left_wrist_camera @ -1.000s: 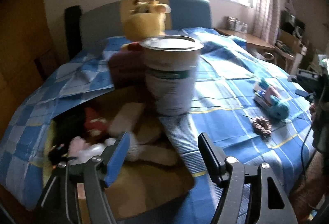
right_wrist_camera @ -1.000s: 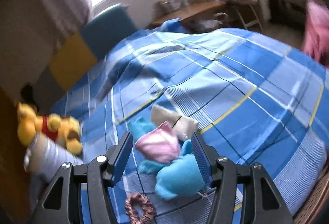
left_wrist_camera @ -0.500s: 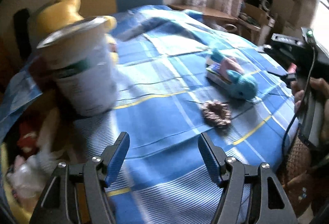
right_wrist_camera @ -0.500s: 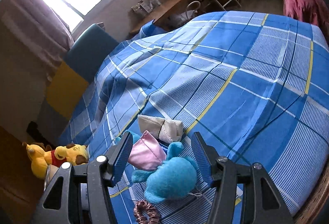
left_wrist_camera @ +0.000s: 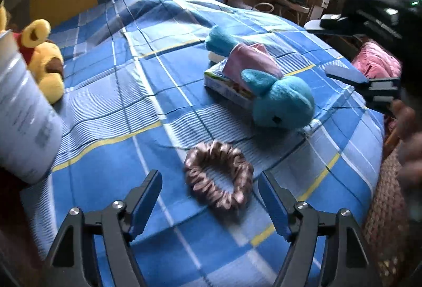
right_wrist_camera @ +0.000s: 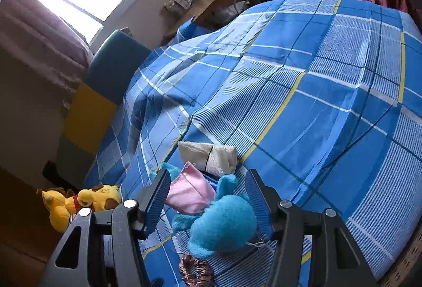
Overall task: Organize soft objects
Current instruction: 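Move both grippers back toward the teal plush and brown scrunchie, then grasp brown scrunchie with left gripper while right gripper grasps teal plush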
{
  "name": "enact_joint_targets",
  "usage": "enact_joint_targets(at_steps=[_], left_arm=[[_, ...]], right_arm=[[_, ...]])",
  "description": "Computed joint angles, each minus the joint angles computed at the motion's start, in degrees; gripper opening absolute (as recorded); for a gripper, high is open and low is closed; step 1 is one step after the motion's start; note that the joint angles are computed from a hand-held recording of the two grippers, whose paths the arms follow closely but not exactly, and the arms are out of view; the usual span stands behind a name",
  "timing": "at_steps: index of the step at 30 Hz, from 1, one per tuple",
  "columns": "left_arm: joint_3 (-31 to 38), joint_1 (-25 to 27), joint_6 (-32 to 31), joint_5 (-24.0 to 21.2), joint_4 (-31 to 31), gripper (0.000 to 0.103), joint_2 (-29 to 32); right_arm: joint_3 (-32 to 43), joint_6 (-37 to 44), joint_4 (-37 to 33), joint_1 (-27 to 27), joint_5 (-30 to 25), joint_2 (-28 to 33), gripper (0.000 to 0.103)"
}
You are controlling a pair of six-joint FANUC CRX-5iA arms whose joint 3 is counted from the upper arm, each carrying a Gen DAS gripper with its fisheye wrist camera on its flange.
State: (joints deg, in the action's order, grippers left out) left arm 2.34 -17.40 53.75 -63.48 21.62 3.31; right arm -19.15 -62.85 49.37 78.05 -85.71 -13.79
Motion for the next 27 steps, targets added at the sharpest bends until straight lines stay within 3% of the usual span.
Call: enact_joint_targets(at_steps=[2,3,6,15,19,27], left_arm=[[0.78,-0.44,0.68,-0.41,-0.25,0.071,1.42],[1.3,-0.44,0.72,-1.49,-0.35,0.051,2.26],[-1.24,1.1,-3.24,-1.02,3.64,0.018,1.36],[-7.89,8.99,-7.38,-2.04,8.92,0.017,-4.21],[-10.58,11.3,-8.62,-1.87,8.18,0.018,-5.89],[-16.37,12.9,-14.11,1.92,13.18,0.021,-8.66]], right_arm=[[0.01,0.65,-0.27,-0.4,0.95,-0.01,0.06],[-0.03,0.99,-0.45,-0.62,1.56,-0.06,0.06],[-0.13,1.6,-1.08,-1.11,3.01,-0.17,0.06],[2.86,12.18,-7.75,-5.29,10.15,1.52,0.06],[8.41,20.86,-13.09,-6.9,6.91,5.32,0.066],[16.01,32.85,-22.22,-10.22,1.75,10.76,0.07]])
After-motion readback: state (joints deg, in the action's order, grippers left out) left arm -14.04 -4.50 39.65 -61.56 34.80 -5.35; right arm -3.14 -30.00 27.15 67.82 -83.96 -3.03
